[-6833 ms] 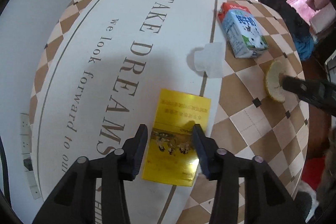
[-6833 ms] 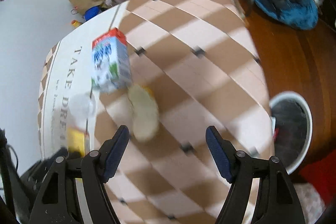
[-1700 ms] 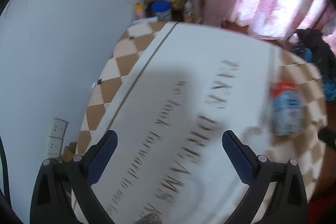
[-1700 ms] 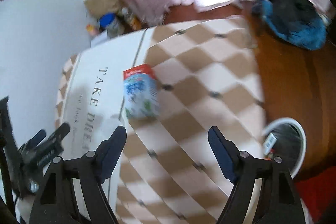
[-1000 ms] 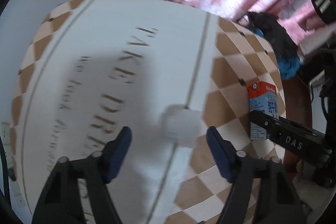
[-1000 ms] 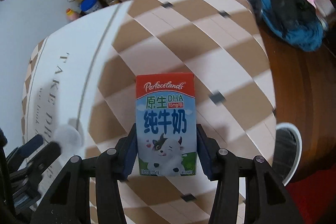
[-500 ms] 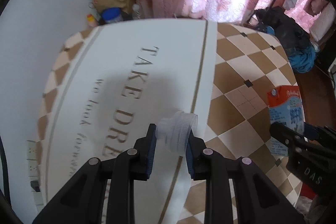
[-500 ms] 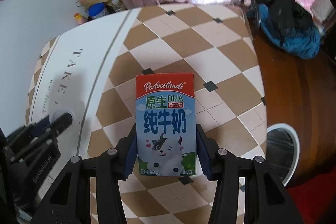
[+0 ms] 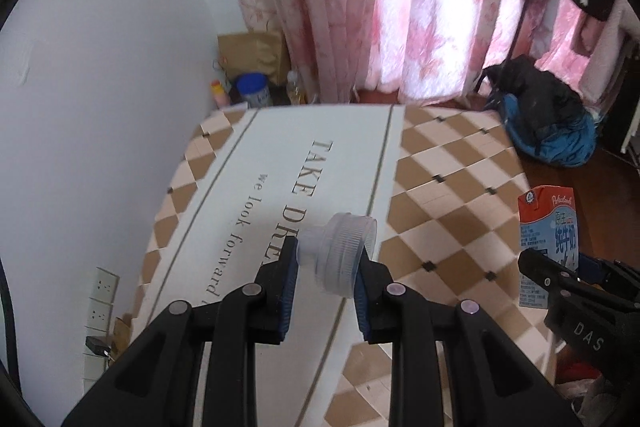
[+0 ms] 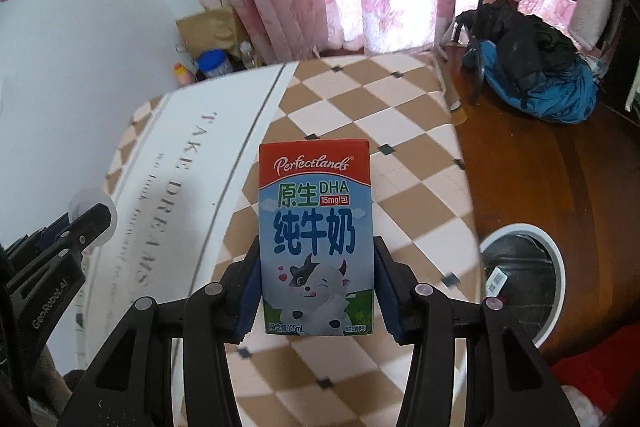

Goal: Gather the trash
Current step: 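Carry the plastic cup and milk carton with both tools over the bin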

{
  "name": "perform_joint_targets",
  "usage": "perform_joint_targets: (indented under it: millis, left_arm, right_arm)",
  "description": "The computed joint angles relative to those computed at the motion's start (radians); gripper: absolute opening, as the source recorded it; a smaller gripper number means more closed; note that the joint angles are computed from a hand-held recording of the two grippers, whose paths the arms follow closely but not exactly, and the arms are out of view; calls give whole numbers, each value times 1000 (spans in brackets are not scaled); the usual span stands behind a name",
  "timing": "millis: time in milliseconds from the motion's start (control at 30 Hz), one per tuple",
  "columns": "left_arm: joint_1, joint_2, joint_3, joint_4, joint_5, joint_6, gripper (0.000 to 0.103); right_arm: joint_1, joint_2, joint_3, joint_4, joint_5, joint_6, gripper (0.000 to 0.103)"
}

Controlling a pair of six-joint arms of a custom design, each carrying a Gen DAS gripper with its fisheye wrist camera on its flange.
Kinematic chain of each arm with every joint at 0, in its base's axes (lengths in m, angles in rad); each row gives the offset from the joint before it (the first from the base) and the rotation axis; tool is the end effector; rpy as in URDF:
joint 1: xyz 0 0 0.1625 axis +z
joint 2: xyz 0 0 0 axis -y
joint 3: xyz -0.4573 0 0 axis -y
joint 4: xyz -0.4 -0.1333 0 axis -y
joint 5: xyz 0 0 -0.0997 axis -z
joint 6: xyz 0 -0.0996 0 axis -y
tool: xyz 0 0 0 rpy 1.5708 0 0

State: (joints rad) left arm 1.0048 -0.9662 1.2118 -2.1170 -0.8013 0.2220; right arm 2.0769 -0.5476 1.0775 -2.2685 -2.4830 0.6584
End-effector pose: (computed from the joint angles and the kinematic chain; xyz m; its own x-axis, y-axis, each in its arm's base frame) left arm -0.2389 -0.7538 0.4027 -0.5864 0.3836 -0.7135 0.6575 0.7399 -0.1425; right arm 0.4569 -0.7118 0.1550 -0.7665 0.3843 0.5146 -0.0114 0.7929 -0.6092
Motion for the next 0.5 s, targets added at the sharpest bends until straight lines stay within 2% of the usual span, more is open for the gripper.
perform_joint_targets:
  millis: [167,300,500]
  left_arm:
    - [-53,-61,59,-15,-48,7,22]
    - [-106,-90,100,-24,-108,26,22]
    - [-175,-81,137,-16,-220,20,22]
  right_arm:
    - [47,-99,134,-90,-34,37,52]
    - [84,-193,246,-145,-89,80,52]
    - [118,-359,415,-133,-184,217,52]
